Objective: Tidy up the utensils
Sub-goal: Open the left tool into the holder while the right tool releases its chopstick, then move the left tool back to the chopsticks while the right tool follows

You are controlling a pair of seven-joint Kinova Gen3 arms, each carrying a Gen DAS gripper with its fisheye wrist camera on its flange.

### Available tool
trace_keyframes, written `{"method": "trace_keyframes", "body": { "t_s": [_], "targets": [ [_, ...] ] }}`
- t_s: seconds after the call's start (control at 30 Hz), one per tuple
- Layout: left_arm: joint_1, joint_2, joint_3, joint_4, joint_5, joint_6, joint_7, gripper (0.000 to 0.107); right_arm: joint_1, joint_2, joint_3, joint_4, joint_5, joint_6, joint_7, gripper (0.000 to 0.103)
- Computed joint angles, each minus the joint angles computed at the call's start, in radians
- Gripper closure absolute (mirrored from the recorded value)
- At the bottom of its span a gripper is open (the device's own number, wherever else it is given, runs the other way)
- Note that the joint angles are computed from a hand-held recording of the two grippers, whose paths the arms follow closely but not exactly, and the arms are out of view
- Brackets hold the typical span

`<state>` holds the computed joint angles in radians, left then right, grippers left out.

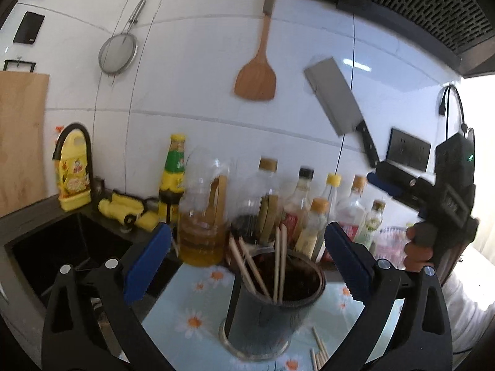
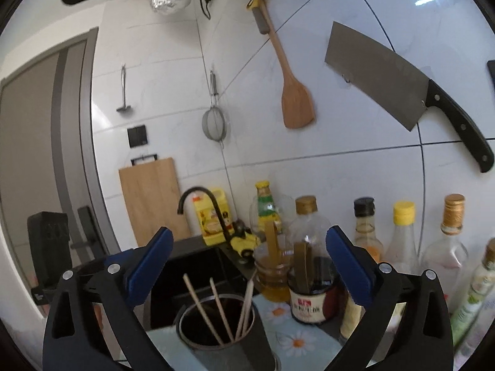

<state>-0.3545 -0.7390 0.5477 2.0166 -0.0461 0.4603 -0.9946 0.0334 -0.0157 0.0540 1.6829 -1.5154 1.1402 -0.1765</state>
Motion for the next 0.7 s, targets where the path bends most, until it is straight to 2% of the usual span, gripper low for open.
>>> {"method": "trace_keyframes", "body": {
  "t_s": [0.33, 0.57, 0.7],
  "targets": [
    [0.092, -0.006, 0.020, -0.003, 0.023, 0.163, 0.003, 0.010, -0.053, -0.119, 0.018, 0.082, 0.231, -0.091, -0.114, 0.008],
    [0.172, 0.020, -0.006, 0.043, 0.076, 0.180, 0.048, 0.010, -0.106, -0.177, 0.031, 0.156, 0.380, -0.153, -0.179, 0.008],
    [0.209, 0.067, 0.001, 0.058, 0.079, 0.193, 0.060, 0.010, -0.134, -0.200, 0.031, 0.194, 0.479, -0.196, -0.242, 0.008]
  ]
}}
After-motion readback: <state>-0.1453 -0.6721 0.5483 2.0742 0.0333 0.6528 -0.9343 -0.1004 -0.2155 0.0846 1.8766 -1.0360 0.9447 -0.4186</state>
